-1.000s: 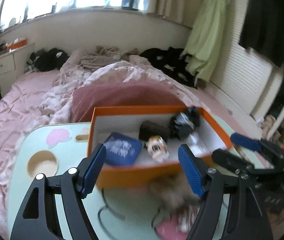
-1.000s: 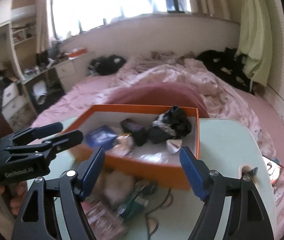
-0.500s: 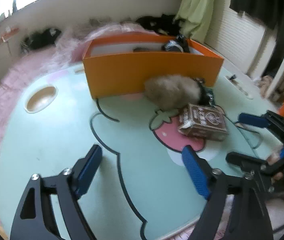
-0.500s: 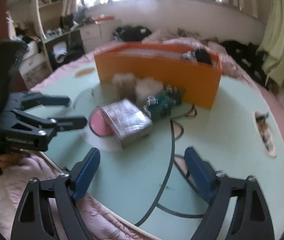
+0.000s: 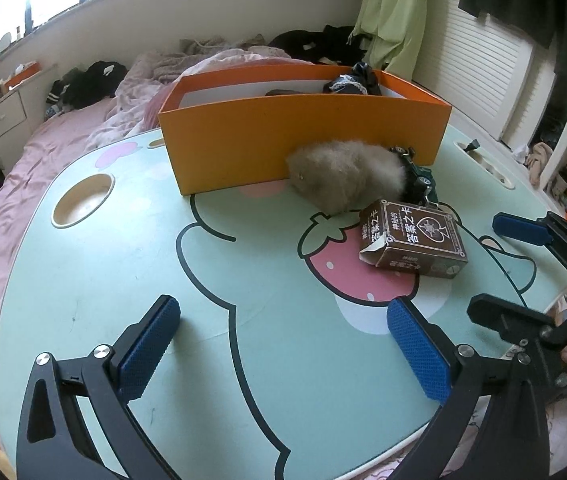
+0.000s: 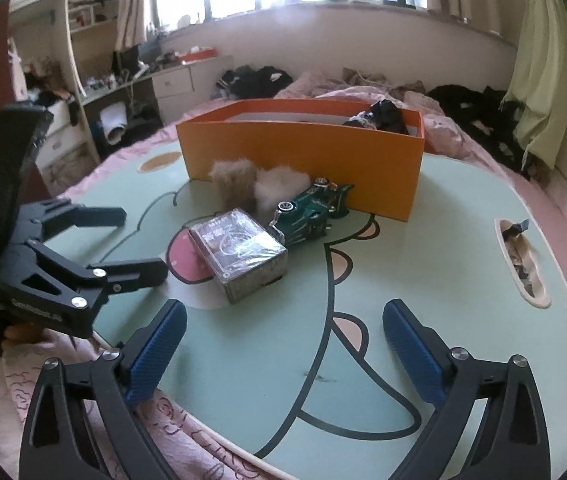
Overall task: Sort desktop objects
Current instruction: 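Grasp the brown card box on the desk with the right tool, then grasp a beige fluffy ball with the left tool while right tool holds the card box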
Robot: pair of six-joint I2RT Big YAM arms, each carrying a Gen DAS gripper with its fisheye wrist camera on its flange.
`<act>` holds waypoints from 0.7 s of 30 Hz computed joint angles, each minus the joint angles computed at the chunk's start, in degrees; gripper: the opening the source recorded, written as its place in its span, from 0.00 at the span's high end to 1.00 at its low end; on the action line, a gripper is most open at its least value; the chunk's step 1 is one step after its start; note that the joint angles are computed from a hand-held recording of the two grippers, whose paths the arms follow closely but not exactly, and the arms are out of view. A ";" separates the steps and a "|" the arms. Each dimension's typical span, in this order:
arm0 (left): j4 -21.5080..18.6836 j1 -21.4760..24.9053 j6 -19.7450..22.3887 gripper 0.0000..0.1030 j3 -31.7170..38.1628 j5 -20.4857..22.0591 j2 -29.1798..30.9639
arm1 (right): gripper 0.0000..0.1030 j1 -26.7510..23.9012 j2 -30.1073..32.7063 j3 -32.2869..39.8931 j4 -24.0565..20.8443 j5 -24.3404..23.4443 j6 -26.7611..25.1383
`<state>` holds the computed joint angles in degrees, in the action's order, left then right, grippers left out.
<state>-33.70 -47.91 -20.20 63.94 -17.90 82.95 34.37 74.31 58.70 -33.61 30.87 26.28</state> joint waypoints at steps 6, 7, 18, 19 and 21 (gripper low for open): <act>0.06 0.02 0.08 0.00 -0.04 0.09 -0.02 | 0.19 0.85 1.89 2.96 0.66 0.89 -6.72; 0.09 0.02 0.10 0.00 -0.06 0.12 -0.03 | 0.22 0.61 2.72 3.96 0.46 0.04 -7.79; 0.42 0.20 -0.54 0.00 -0.21 -0.40 -0.08 | 0.61 -2.95 5.89 8.29 -4.86 -9.73 -5.56; 0.39 0.21 -0.46 0.00 -0.21 -0.42 -0.11 | 0.61 -2.58 5.63 7.86 -4.60 -9.26 -5.56; 0.43 0.26 -0.38 0.00 -0.25 -0.33 -0.14 | 0.61 -1.88 4.60 6.55 -4.00 -8.07 -5.62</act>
<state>-33.28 -47.65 -20.58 63.69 -18.23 82.80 32.49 78.91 65.25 -37.60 22.80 20.66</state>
